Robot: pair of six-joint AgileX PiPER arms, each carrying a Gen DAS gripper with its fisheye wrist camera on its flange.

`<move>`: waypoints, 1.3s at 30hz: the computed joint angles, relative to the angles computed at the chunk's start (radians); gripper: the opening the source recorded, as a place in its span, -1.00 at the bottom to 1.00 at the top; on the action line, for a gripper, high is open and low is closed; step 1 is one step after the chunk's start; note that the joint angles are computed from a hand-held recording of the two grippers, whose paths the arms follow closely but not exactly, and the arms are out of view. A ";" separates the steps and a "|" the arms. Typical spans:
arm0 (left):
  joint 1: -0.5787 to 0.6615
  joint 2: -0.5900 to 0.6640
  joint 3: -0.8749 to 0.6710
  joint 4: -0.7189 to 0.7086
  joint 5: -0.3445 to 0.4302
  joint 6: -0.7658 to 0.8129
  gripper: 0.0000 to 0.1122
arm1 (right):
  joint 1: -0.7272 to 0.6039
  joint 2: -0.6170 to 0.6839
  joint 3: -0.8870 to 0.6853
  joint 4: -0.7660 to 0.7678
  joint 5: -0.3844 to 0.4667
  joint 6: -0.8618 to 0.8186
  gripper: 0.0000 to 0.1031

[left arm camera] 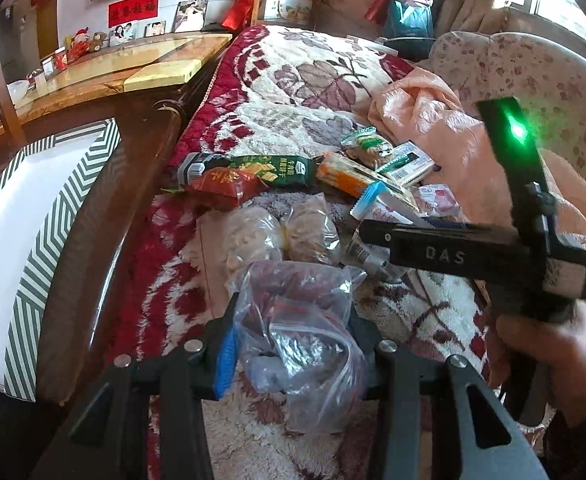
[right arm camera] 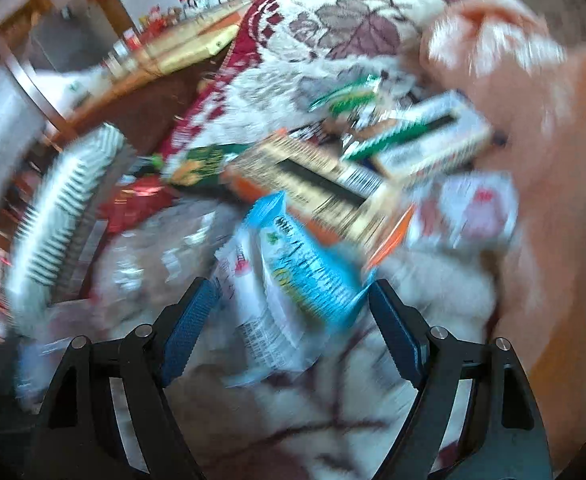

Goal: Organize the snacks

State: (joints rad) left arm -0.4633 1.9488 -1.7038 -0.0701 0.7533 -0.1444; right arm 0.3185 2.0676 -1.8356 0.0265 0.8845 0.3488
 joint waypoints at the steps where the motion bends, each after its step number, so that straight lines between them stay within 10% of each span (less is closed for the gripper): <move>1: 0.002 -0.004 0.005 -0.004 -0.006 0.002 -0.18 | -0.004 0.015 -0.032 -0.002 0.026 -0.015 0.58; 11: 0.007 -0.012 0.022 0.015 -0.027 -0.003 -0.17 | 0.025 -0.097 0.096 0.009 0.012 -0.087 0.58; 17: 0.018 -0.004 0.012 0.005 -0.017 -0.010 -0.17 | -0.032 -0.138 0.192 0.345 0.036 -0.417 0.58; 24: 0.020 -0.005 0.017 0.023 -0.021 -0.025 -0.17 | -0.013 -0.175 0.167 0.190 0.022 -0.434 0.58; 30: 0.024 0.001 0.014 0.014 -0.013 -0.024 -0.17 | -0.053 -0.046 -0.065 0.228 0.325 -0.536 0.58; 39: 0.027 0.004 0.013 0.010 -0.012 -0.026 -0.17 | -0.091 -0.034 0.008 0.381 0.168 -0.399 0.58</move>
State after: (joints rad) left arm -0.4361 1.9529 -1.6904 -0.0599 0.7415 -0.1704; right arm 0.2276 2.0338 -1.8279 0.4076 1.0524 -0.0497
